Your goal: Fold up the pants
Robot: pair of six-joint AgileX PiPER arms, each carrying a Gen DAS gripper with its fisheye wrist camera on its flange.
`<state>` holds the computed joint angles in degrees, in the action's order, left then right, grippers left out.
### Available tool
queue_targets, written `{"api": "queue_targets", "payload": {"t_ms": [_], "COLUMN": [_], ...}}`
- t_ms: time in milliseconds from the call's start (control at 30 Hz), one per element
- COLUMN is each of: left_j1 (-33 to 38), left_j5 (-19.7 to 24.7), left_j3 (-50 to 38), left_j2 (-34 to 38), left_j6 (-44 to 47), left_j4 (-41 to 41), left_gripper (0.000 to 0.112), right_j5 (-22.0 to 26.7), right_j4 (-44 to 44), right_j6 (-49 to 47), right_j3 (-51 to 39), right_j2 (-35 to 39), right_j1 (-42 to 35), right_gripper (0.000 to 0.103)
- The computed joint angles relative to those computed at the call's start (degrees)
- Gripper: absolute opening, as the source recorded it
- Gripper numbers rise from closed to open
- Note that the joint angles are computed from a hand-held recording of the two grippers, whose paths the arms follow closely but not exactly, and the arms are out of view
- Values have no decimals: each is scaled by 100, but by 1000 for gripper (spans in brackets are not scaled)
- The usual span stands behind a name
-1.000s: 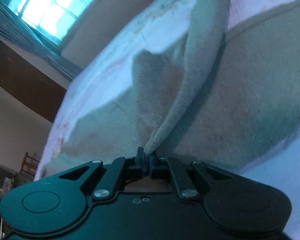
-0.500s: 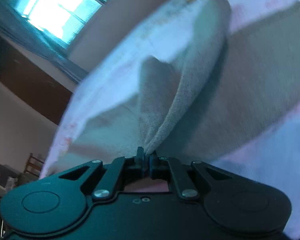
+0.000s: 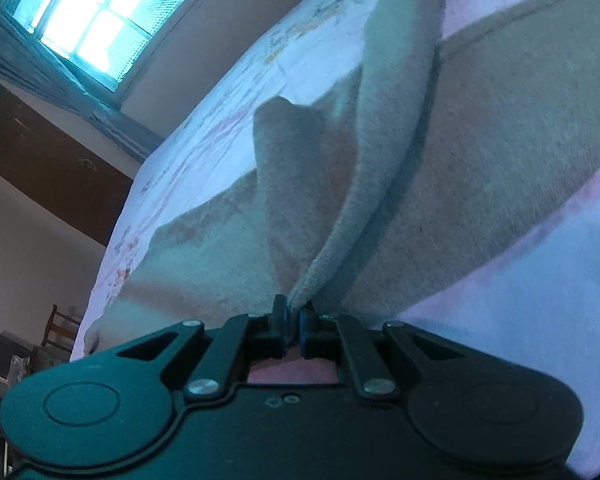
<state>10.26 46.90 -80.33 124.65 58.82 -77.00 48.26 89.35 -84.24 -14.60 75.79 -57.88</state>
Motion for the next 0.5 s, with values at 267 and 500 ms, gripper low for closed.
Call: {"api": "queue_targets", "payload": {"t_ms": [267, 500], "left_j1": [-211, -66], "left_j5": [-1009, -1042], "left_j3": [568, 865], "left_j2": [-1007, -1652], "left_j6": [391, 502], "left_j4": [142, 372], "left_gripper": [91, 91], "right_j5": [306, 613], "right_j4": [-389, 67], "right_j6": [76, -232], "right_j3": [219, 132], "right_j2": [-431, -738], "right_j1": [-514, -396], "right_gripper": [0, 0]}}
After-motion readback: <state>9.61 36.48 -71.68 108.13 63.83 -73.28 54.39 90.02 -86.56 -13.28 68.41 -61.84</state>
